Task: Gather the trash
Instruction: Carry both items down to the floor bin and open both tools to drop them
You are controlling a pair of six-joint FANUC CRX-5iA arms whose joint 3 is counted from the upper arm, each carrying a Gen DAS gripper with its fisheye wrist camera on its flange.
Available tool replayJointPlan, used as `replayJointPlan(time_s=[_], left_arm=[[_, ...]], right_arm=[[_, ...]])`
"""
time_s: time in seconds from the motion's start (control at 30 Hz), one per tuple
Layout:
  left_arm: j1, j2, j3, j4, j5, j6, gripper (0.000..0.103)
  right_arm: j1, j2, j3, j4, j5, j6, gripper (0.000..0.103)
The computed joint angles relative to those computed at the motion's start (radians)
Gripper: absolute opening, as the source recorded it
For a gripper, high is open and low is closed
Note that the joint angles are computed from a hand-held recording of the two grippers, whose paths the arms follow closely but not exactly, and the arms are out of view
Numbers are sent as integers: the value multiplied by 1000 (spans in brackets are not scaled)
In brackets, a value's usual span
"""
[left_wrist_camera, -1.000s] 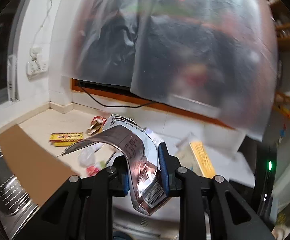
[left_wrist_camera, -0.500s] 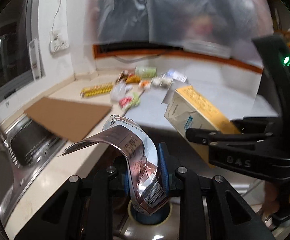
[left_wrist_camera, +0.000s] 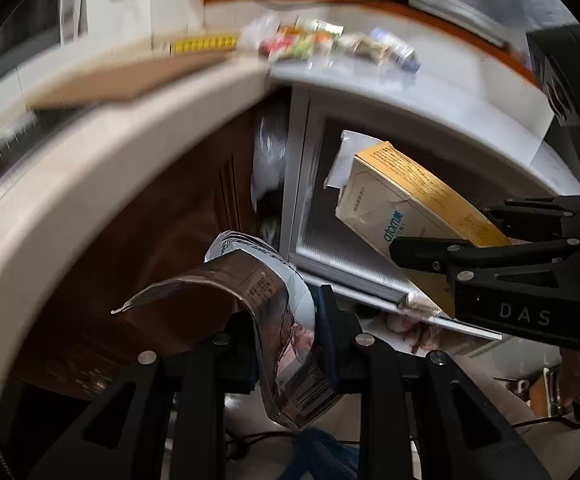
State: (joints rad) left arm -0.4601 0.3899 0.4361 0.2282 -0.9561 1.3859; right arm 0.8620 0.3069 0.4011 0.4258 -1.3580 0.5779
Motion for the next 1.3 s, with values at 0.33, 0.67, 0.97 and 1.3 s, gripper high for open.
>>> replayJointPlan(time_s=[0.33, 0.67, 0.97, 1.3], left_arm=[[15, 135, -5, 79, -15, -59, 23], [-1, 382, 291, 45, -162, -7, 23], [6, 490, 430, 46, -256, 50, 23], [20, 480, 422, 24, -241, 117, 47]], right_arm=[[-99, 33, -91, -193, 77, 29, 39], [-172, 101, -101, -337, 118, 101, 40], [-197, 161, -69, -381, 114, 132, 41], [-224, 175, -33, -429, 89, 147, 41]])
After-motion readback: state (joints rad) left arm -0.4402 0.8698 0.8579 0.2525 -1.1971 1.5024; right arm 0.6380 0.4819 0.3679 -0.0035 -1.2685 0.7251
